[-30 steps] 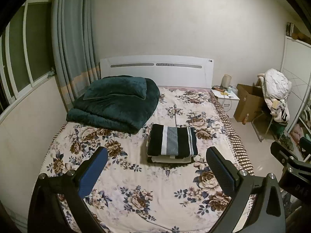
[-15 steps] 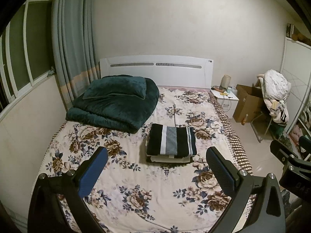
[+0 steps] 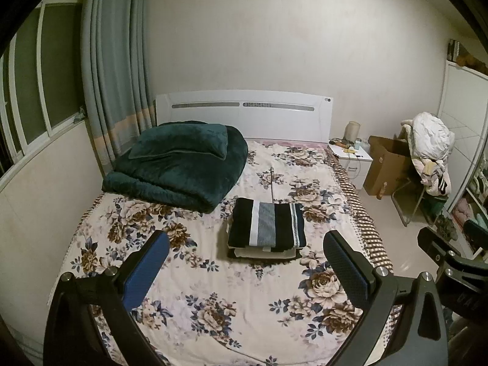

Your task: Fold small clothes

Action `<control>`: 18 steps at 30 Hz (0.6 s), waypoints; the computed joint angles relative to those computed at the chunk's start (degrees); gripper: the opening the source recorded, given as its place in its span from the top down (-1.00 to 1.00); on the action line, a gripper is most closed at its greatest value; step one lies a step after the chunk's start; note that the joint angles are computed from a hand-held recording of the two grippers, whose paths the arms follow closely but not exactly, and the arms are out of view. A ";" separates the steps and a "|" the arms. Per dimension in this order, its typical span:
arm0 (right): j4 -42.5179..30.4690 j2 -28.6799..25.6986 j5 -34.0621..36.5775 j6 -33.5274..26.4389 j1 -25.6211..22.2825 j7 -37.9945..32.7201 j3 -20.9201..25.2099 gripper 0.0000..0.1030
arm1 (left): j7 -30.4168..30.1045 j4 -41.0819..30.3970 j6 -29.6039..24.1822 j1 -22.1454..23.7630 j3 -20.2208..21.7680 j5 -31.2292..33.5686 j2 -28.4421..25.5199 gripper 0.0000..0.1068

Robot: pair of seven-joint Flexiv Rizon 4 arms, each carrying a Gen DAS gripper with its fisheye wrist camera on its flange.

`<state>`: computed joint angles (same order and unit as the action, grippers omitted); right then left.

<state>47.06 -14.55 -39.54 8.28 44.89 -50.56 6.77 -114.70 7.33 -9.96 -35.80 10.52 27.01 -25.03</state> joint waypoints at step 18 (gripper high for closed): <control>2.77 1.72 -0.96 0.14 -0.18 1.69 1.02 -1.00 | 0.00 -0.38 -0.11 -0.26 0.52 -0.26 -0.20 -0.93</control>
